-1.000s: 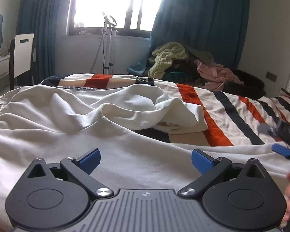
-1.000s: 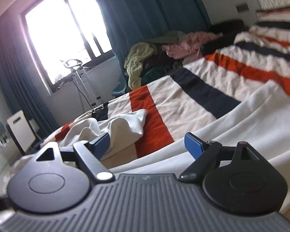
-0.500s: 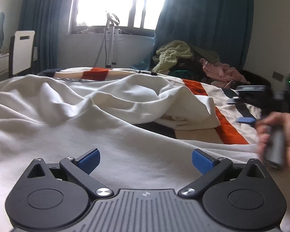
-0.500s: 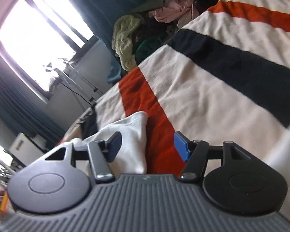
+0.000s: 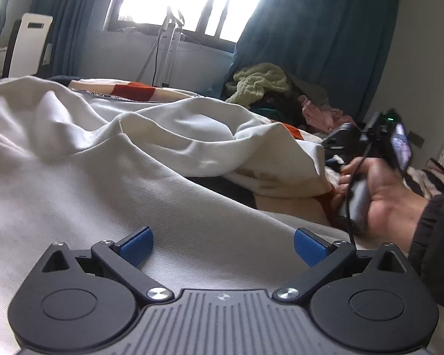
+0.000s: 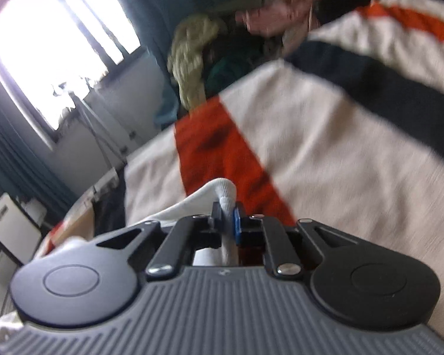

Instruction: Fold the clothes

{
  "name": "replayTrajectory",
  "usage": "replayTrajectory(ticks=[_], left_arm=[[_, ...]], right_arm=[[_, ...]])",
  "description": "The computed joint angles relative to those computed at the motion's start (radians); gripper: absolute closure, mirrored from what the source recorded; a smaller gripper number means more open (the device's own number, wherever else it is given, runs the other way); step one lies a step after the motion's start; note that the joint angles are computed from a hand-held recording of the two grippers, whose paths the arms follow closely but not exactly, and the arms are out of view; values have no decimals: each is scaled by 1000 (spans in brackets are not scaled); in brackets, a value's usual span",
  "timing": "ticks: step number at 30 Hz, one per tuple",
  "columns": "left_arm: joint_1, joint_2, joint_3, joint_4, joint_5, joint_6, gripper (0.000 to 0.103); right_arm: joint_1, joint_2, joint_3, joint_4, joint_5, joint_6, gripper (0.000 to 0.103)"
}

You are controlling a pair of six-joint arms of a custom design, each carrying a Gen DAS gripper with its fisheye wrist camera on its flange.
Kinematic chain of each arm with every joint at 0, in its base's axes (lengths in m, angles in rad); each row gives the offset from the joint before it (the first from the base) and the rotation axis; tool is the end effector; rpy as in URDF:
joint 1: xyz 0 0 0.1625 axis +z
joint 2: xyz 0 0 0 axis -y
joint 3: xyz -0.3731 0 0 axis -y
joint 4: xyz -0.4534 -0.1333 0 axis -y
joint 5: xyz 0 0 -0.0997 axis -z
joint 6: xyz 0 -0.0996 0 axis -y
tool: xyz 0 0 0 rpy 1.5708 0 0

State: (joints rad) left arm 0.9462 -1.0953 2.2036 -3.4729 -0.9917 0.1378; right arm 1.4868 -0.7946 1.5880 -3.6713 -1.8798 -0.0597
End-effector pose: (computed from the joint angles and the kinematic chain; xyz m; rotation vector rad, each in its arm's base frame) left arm -0.1415 -0.5174 0.1011 0.6445 2.4528 -1.2044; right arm 0.0442 -0.7032 0.1771 -0.2937 -2.2317 1.6823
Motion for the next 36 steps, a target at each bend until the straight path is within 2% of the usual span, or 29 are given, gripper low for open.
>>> replayTrajectory(ticks=[4, 8, 10, 13, 16, 19, 26, 30, 34, 36], left_arm=[[1, -8, 3, 11, 1, -7, 1], [-5, -22, 13, 25, 3, -12, 1], [-10, -28, 22, 23, 5, -6, 1], [-13, -28, 34, 15, 5, 8, 1], [-20, -23, 38, 12, 15, 21, 1], [-30, -20, 45, 5, 33, 33, 1], [-52, -23, 62, -6, 62, 47, 1], [-58, -27, 69, 2, 62, 57, 1], [-62, -32, 76, -6, 51, 71, 1], [-63, -31, 76, -4, 48, 74, 1]], right_arm=[[5, -57, 54, -135, -65, -42, 93], [-12, -130, 112, -309, -213, -74, 93], [-42, -183, 165, -388, -259, -61, 93], [-108, -263, 267, -403, -220, -14, 93], [-166, -291, 345, -415, -167, 23, 93], [-212, -289, 361, -389, -137, 167, 93], [-204, -314, 351, -417, -109, 265, 93], [-205, -334, 348, -476, -172, 190, 93], [-244, -343, 363, -533, -236, 8, 93], [-266, -357, 389, -526, -235, -28, 93]])
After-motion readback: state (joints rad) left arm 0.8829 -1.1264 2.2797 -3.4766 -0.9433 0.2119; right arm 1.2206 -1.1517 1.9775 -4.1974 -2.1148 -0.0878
